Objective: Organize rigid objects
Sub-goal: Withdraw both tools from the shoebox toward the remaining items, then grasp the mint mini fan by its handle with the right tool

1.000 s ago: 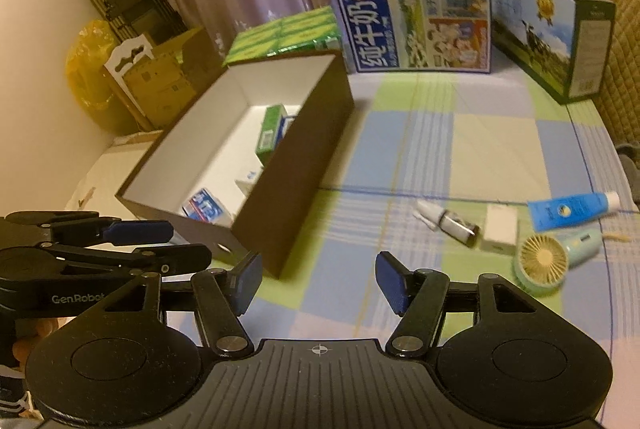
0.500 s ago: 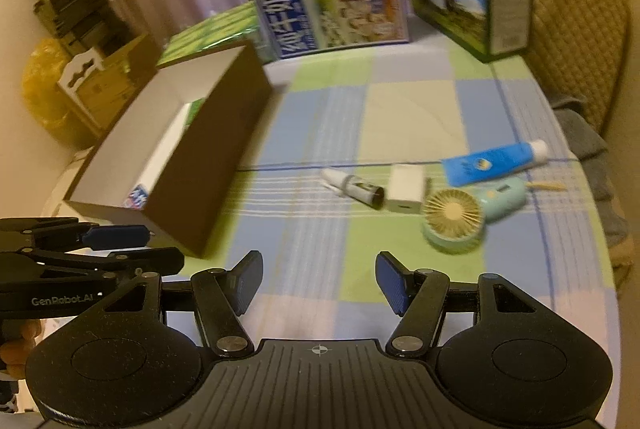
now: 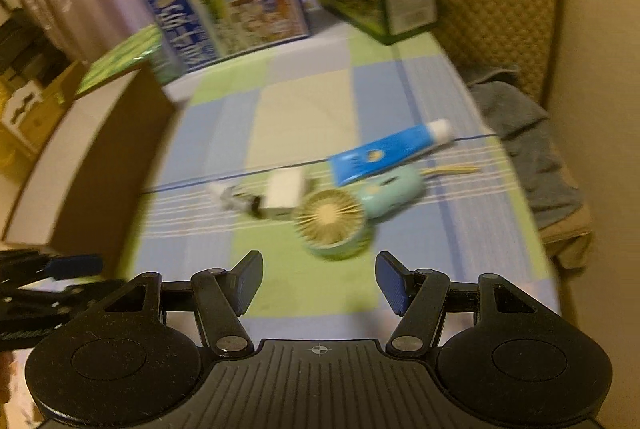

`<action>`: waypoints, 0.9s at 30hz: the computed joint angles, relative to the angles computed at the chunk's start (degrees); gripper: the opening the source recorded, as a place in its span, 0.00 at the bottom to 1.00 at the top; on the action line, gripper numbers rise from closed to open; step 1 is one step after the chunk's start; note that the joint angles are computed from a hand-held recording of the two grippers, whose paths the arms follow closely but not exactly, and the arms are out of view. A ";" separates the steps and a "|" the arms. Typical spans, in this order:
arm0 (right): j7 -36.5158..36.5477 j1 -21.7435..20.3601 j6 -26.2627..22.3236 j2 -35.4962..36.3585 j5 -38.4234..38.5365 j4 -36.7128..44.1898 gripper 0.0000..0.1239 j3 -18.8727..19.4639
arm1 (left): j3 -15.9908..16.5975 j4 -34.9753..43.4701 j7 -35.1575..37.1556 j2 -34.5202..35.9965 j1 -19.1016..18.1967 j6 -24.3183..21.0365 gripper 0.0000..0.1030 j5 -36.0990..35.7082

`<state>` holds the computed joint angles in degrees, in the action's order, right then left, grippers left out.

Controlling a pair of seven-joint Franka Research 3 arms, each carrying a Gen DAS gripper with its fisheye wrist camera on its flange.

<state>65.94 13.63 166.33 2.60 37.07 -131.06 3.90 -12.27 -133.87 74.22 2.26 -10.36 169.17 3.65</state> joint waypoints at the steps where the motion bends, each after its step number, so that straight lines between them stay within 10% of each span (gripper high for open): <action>1: 0.86 -0.29 -0.04 0.91 -1.24 0.74 0.48 -0.50 | 0.15 0.70 -0.95 0.91 -0.12 0.13 0.49 1.16; 12: -7.23 -5.48 -3.48 13.61 -0.57 13.97 0.17 0.68 | 1.74 10.13 -10.23 11.58 -1.47 -1.95 0.49 11.11; 27: -7.84 -6.52 -16.67 26.71 -12.09 31.56 0.14 0.11 | 1.57 14.61 -13.38 15.69 -0.60 -5.49 0.49 13.57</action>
<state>58.10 7.12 149.66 29.31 24.98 -99.50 4.00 -10.70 -119.26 60.84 17.95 -10.96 163.68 17.21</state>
